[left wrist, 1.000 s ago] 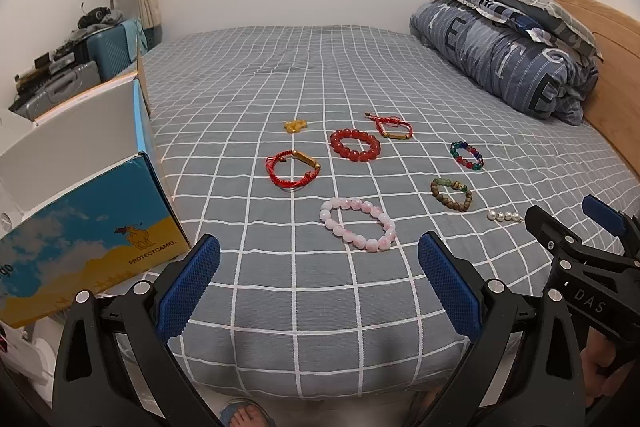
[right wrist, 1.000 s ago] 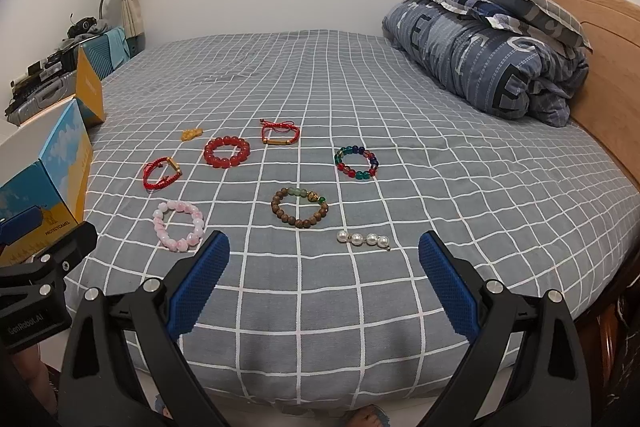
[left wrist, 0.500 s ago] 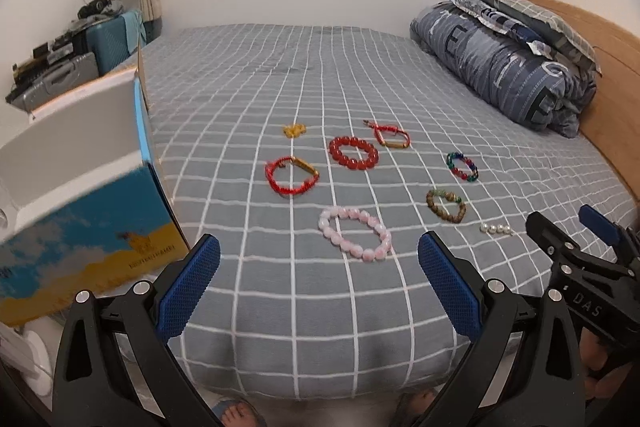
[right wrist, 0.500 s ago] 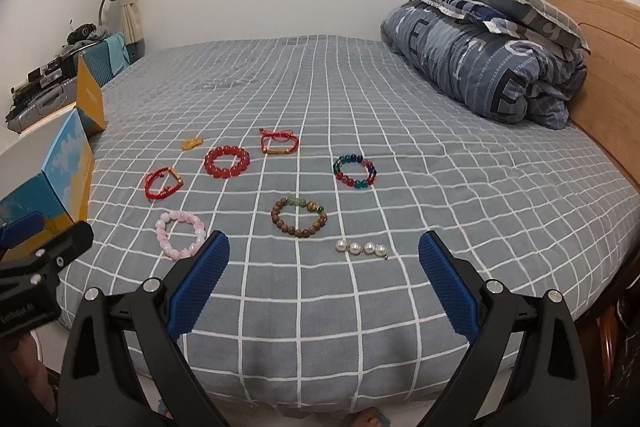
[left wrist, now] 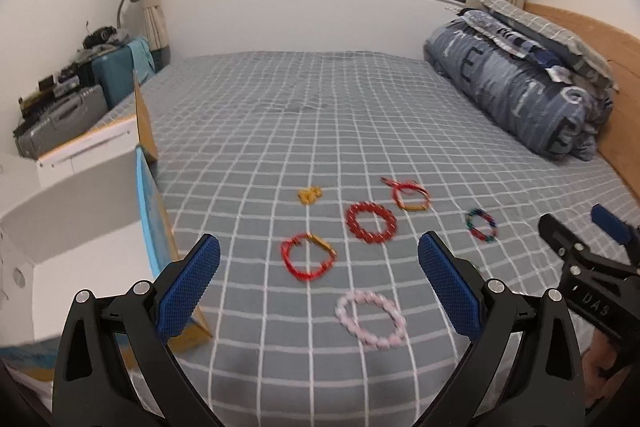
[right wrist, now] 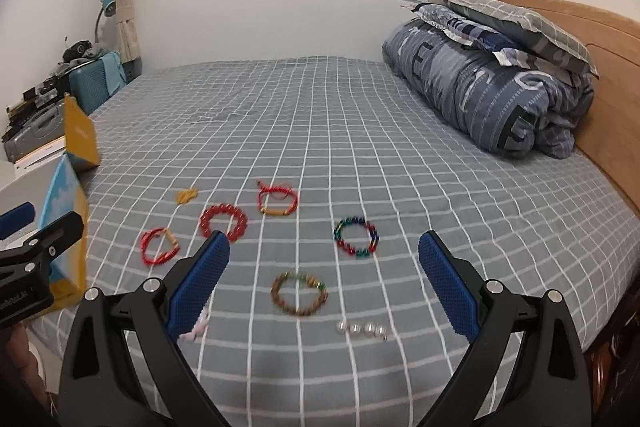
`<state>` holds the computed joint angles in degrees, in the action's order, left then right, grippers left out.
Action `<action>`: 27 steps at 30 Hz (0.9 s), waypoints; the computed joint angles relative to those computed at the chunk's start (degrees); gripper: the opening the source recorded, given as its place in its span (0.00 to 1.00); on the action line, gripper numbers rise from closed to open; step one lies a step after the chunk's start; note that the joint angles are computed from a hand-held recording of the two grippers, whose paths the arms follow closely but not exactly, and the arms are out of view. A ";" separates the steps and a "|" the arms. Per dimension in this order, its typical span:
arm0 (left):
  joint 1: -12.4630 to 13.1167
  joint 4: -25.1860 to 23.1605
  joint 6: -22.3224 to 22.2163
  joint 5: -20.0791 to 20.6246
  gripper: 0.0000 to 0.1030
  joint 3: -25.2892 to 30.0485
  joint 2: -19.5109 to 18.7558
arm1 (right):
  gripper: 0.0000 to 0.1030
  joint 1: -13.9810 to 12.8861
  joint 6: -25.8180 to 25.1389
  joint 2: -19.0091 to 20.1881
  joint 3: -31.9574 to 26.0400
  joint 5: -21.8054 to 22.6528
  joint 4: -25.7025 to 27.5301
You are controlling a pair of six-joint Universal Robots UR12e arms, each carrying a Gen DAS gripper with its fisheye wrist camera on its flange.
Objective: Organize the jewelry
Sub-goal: 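Grasp the red cord bracelet with the left tool while the right tool grasps the multicolour bead bracelet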
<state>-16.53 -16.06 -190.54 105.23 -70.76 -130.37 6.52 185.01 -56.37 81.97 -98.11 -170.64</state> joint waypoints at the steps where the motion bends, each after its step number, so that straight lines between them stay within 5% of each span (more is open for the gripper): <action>1: 0.09 -0.89 0.19 -0.25 0.95 1.39 -0.80 | 0.89 -0.11 0.01 0.56 -0.95 -0.10 0.72; 6: 1.26 -6.39 0.07 -2.95 0.95 7.31 -3.85 | 0.89 -0.78 -0.30 4.36 -7.26 -1.29 5.36; 16: 2.54 -16.59 -1.90 -2.23 0.95 17.42 -11.07 | 0.89 -2.02 -0.43 12.15 -17.88 -0.02 17.03; 27: 3.54 -24.78 -2.38 -6.00 0.95 21.36 -14.44 | 0.89 -2.76 1.07 16.60 -23.91 0.66 25.87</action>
<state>-12.98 -40.84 -192.92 99.23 -49.39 -144.81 3.76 186.08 -39.77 58.06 -97.45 -144.77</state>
